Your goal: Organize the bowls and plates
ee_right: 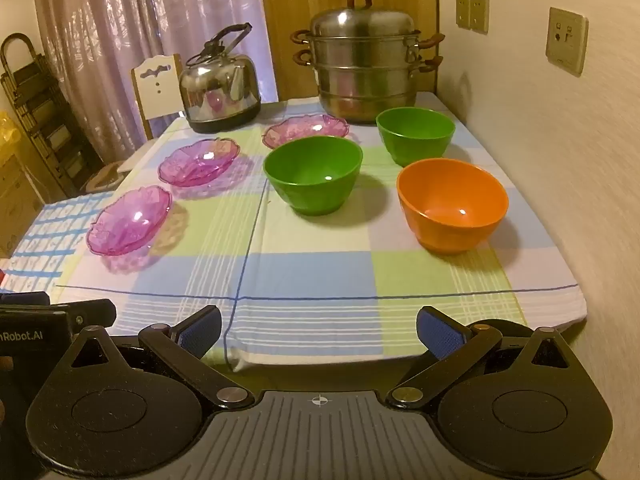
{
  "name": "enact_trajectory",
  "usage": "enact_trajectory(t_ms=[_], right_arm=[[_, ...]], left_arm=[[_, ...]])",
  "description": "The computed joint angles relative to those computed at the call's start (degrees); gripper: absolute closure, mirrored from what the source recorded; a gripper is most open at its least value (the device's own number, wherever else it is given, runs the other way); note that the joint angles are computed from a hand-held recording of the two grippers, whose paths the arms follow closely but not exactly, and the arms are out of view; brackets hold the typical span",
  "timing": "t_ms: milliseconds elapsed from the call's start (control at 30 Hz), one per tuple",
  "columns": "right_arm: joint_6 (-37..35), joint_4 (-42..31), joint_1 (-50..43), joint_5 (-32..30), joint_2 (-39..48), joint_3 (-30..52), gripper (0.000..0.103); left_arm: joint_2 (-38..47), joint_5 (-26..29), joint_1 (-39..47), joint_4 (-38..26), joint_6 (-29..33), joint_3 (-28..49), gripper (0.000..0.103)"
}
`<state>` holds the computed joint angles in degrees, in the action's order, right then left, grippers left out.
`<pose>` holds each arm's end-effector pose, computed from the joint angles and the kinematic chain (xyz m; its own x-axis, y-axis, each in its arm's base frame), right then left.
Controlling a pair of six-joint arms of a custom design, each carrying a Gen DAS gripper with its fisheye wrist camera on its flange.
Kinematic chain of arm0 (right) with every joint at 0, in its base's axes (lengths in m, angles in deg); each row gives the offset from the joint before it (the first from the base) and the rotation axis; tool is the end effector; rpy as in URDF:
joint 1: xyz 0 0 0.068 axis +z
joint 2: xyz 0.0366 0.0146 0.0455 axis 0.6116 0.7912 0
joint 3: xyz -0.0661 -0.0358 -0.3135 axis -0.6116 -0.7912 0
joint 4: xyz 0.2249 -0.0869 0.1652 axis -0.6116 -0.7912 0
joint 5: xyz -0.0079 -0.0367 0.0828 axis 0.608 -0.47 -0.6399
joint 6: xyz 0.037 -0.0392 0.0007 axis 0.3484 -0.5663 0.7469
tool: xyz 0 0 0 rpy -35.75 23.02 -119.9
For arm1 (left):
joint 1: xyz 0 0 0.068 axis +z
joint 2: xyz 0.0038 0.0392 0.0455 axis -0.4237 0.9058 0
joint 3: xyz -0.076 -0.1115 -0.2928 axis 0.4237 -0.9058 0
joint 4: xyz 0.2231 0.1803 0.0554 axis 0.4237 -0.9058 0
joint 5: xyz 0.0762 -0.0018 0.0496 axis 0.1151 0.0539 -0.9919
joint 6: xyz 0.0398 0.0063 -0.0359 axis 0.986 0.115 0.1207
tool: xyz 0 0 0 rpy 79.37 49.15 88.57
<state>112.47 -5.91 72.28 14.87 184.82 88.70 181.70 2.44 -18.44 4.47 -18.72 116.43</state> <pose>0.2413 0.1458 0.0932 -0.6494 0.2770 -0.7082 0.2509 0.9572 0.1442 0.3744 0.0308 0.0867 -0.7199 0.2282 -0.6555 0.3598 0.9303 -0.0714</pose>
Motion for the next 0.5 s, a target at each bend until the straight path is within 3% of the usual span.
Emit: enact_trajectory(t_ms=[500], right_arm=[[0.09,0.59,0.32,0.12,0.56,0.09,0.000]], left_arm=[[0.02,0.78,0.25,-0.33,-0.08,0.04,0.000]])
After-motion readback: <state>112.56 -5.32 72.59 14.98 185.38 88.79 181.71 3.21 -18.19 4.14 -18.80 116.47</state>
